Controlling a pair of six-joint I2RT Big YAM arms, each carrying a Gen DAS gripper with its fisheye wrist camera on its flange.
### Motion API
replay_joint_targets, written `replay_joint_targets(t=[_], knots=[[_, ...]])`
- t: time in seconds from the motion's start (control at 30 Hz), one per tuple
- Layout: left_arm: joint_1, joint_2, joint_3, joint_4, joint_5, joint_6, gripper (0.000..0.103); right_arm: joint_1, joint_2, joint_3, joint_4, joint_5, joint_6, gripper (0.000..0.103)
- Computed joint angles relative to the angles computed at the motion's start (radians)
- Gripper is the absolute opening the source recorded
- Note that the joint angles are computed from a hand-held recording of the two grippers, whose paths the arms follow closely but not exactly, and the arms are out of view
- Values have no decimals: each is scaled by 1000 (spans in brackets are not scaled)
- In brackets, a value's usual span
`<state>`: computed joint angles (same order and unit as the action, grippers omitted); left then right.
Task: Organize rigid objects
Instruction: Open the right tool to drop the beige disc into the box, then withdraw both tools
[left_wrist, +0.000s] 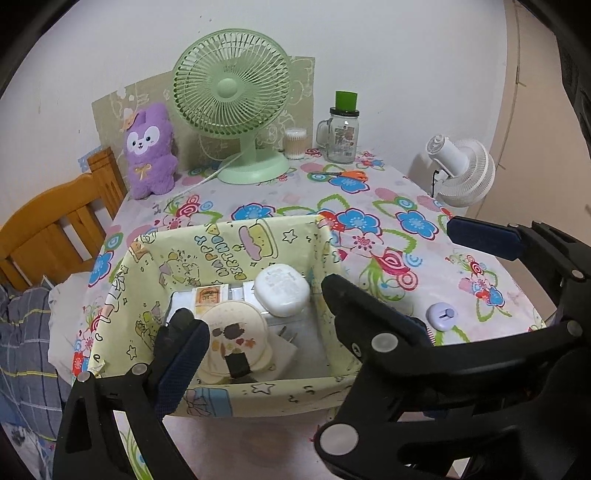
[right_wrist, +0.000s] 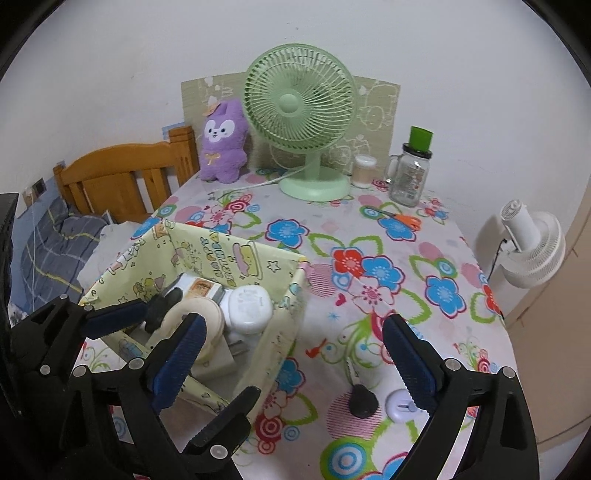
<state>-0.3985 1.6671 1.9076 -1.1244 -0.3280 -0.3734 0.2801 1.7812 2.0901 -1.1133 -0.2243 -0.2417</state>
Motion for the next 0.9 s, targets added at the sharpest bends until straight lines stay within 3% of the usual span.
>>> replay_joint_targets(t=[0.57,0.9], knots=[[-60,45,93,-45,-59,-18,103,-57,-36,-14,-30,10,46,101],[-95,55,118,-30,-78,-2,103,-81,-70,-45,-5,49,57,101]])
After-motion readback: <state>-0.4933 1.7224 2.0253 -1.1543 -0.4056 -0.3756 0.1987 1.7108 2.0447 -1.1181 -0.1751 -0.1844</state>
